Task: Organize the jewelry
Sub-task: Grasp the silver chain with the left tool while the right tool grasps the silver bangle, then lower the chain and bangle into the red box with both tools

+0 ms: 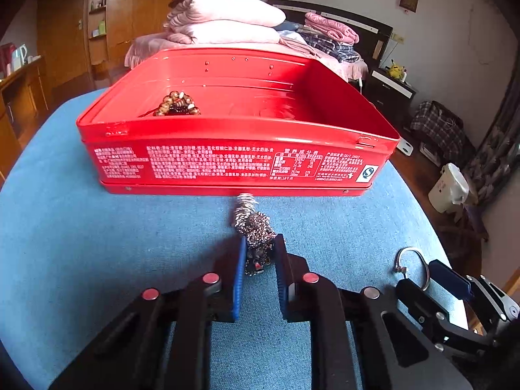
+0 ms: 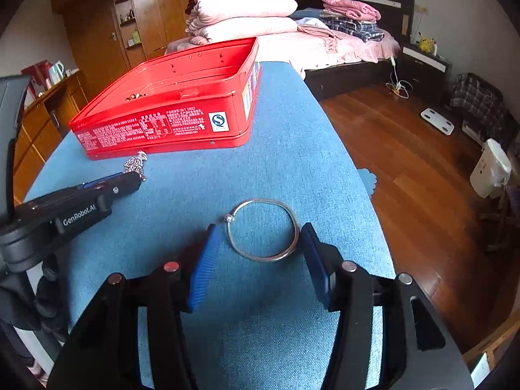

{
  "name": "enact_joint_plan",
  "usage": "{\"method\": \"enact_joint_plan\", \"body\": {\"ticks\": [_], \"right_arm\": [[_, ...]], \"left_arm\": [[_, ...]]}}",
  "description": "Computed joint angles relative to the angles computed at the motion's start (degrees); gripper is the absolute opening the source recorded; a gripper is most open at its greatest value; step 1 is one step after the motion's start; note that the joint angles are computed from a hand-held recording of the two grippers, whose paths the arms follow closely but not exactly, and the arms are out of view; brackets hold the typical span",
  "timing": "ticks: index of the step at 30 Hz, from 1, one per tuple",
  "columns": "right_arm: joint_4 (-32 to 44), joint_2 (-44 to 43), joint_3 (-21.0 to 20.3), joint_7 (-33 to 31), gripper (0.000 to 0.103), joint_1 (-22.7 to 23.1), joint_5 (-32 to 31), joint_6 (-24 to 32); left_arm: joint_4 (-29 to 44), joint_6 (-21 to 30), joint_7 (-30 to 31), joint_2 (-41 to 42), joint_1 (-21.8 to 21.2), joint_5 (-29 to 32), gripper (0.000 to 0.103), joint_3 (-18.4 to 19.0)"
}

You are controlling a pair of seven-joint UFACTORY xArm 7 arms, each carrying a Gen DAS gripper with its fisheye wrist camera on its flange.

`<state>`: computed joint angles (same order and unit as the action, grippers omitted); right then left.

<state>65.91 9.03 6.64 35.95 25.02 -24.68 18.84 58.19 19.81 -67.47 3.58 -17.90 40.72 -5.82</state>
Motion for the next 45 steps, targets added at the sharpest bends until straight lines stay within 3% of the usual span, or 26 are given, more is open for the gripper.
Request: {"method": "enact_joint_plan", "body": {"ticks": [3,14,22,26,31,37,41,45], "right_arm": [[0.33,0.10,-0.35,0.75,0.045,0.47,-1.75,0.65],[-1.40,-1.83,0.74,0.91,0.045,0.52,-2.43,-0.50],[-0.48,-3.13,1.60,1.21,0.045,0.84,-3.09,-3.05],[2.08,-2.95,1.11,3.75,0.045,1.45,-6.27,-4.46],[8.00,-0.11,0.31,5.09,0.045,2.38,-7.82,-4.73],[18.08,6.77,-0.45,0.24,0.045,3.33,-3.12,-3.22],[26.59,13.18,-0.66,-4.85,0.045,3.95,2.54,-1.22],[34.45,18.94,-2.61,-6.89,0.045,6.03,4.95,0.95]], "left_arm": [[-1.19,-2.06,-0.22,-0.74,0.39,-0.31,0.017,0.22],[-7.87,-6.76,-8.08,-7.68,4.62,7.71,0.016,-1.89],[-13.07,-10.37,-14.35,-16.69,13.18,13.19,0.016,-6.99],[-12.39,-10.37,-15.84,-19.62,18.24,15.75,0.016,-10.72],[-9.62,-10.84,-14.30,-19.09,21.70,16.57,0.016,-12.48],[-3.01,-10.55,-12.22,-12.97,21.63,17.66,0.016,-10.58],[2.04,-9.85,-10.23,-7.97,19.37,17.84,0.016,-7.36],[6.99,-8.84,-3.36,-1.97,16.32,12.73,0.017,-4.48]]}}
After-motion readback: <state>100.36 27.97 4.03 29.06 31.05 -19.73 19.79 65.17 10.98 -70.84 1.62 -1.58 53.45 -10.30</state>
